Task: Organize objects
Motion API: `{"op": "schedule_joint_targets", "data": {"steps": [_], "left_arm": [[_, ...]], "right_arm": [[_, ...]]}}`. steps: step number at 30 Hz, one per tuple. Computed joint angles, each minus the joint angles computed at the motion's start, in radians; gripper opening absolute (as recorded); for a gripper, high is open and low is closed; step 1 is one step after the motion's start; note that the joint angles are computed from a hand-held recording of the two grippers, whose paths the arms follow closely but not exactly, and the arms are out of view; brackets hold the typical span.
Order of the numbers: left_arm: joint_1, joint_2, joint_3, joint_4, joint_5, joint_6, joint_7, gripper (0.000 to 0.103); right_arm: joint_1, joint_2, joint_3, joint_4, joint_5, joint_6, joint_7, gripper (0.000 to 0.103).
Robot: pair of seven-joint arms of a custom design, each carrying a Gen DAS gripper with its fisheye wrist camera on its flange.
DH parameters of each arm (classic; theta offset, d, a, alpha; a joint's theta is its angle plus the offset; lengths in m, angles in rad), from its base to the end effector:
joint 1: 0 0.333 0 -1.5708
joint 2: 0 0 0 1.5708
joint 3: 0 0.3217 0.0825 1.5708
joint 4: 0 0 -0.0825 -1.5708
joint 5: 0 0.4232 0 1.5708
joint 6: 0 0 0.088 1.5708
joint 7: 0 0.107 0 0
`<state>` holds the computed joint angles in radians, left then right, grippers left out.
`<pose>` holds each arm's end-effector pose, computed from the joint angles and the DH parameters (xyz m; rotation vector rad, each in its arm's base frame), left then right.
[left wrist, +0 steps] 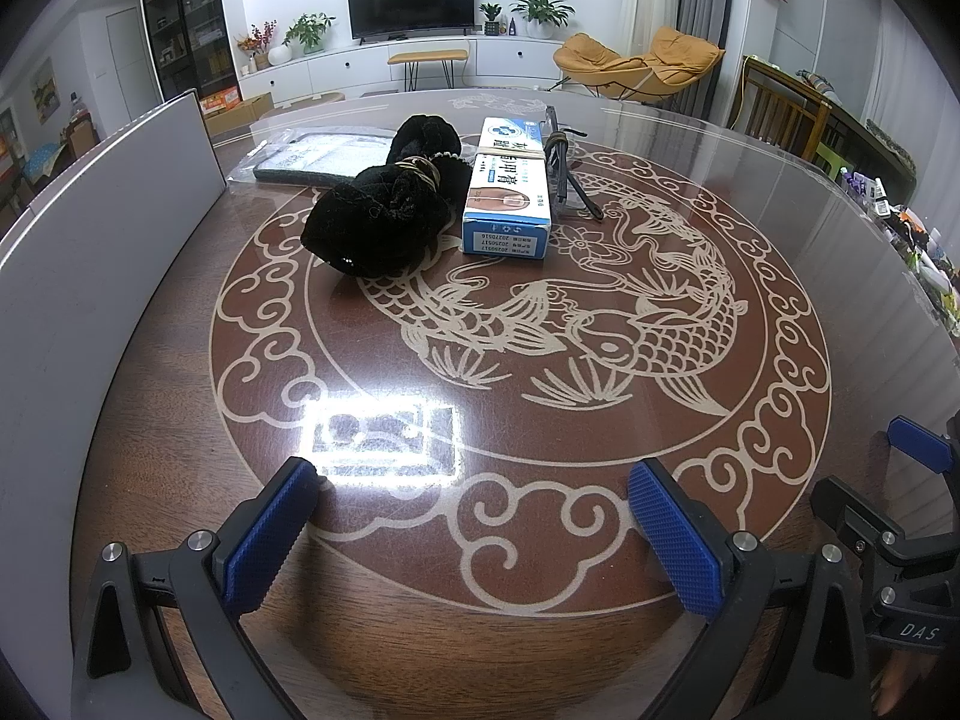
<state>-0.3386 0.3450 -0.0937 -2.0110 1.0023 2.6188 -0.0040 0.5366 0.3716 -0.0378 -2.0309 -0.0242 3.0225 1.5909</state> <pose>0.5826 -0.2879 0.2806 -2.1137 1.5114 -0.4864 0.5899 0.3250 0.3098 -2.2262 1.3074 -0.4414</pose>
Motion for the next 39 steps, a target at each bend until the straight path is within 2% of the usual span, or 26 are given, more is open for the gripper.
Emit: {"op": "schedule_joint_targets", "data": {"steps": [17,18,20,22,25,26,27,31,32,34,35,36,37,38,39], "left_arm": [[0.001,-0.001,-0.001,-0.002,-0.003,0.001,0.001,0.103],[0.014,-0.006,-0.016,-0.005,-0.046,0.001,0.047,0.103],[0.065,-0.010,-0.060,-0.017,-0.184,0.029,0.230,0.103],[0.084,-0.014,-0.081,-0.018,-0.293,0.016,0.347,0.103],[0.157,-0.017,-0.138,-0.003,-0.529,-0.019,0.625,0.103],[0.171,-0.028,-0.133,-0.005,-0.574,-0.012,0.657,0.103],[0.171,-0.050,-0.104,-0.017,-0.570,0.032,0.642,0.103],[0.159,-0.087,0.026,-0.011,-0.426,0.211,0.473,0.103],[0.168,-0.069,0.038,0.018,-0.416,0.221,0.461,0.103],[0.219,-0.009,0.007,0.092,-0.502,0.191,0.542,0.103],[0.248,0.034,-0.018,0.134,-0.559,0.171,0.606,0.102],[0.250,0.059,-0.020,0.158,-0.575,0.157,0.633,0.096],[0.249,0.083,-0.019,0.181,-0.585,0.141,0.660,0.081],[0.236,0.110,-0.013,0.209,-0.582,0.118,0.676,0.072],[0.225,0.141,-0.006,0.242,-0.575,0.096,0.698,0.067]], "right_arm": [[0.001,0.000,0.000,0.000,0.003,0.001,-0.003,0.103],[0.001,0.000,-0.001,0.000,0.003,0.001,-0.003,0.103],[0.001,0.000,-0.001,0.000,0.003,0.001,-0.003,0.103],[0.001,0.000,-0.001,-0.001,0.003,0.001,-0.003,0.103],[0.002,0.000,-0.001,-0.001,0.003,0.001,-0.002,0.103],[0.001,0.000,-0.001,-0.001,0.003,0.001,-0.003,0.103],[0.001,0.000,-0.001,-0.001,0.003,0.001,-0.003,0.103],[0.001,0.000,-0.001,-0.001,0.003,0.001,-0.003,0.103],[0.001,0.000,-0.001,-0.001,0.003,0.001,-0.003,0.103],[0.001,0.000,0.000,-0.001,0.004,0.002,-0.004,0.103],[0.001,0.000,0.000,-0.001,0.004,0.002,-0.004,0.103],[0.001,0.000,0.000,-0.001,0.004,0.002,-0.004,0.103],[0.001,0.000,0.000,-0.001,0.004,0.002,-0.004,0.103],[0.001,0.000,0.000,-0.001,0.004,0.002,-0.004,0.103],[0.001,0.000,-0.001,-0.001,0.004,0.002,-0.004,0.103]]}}
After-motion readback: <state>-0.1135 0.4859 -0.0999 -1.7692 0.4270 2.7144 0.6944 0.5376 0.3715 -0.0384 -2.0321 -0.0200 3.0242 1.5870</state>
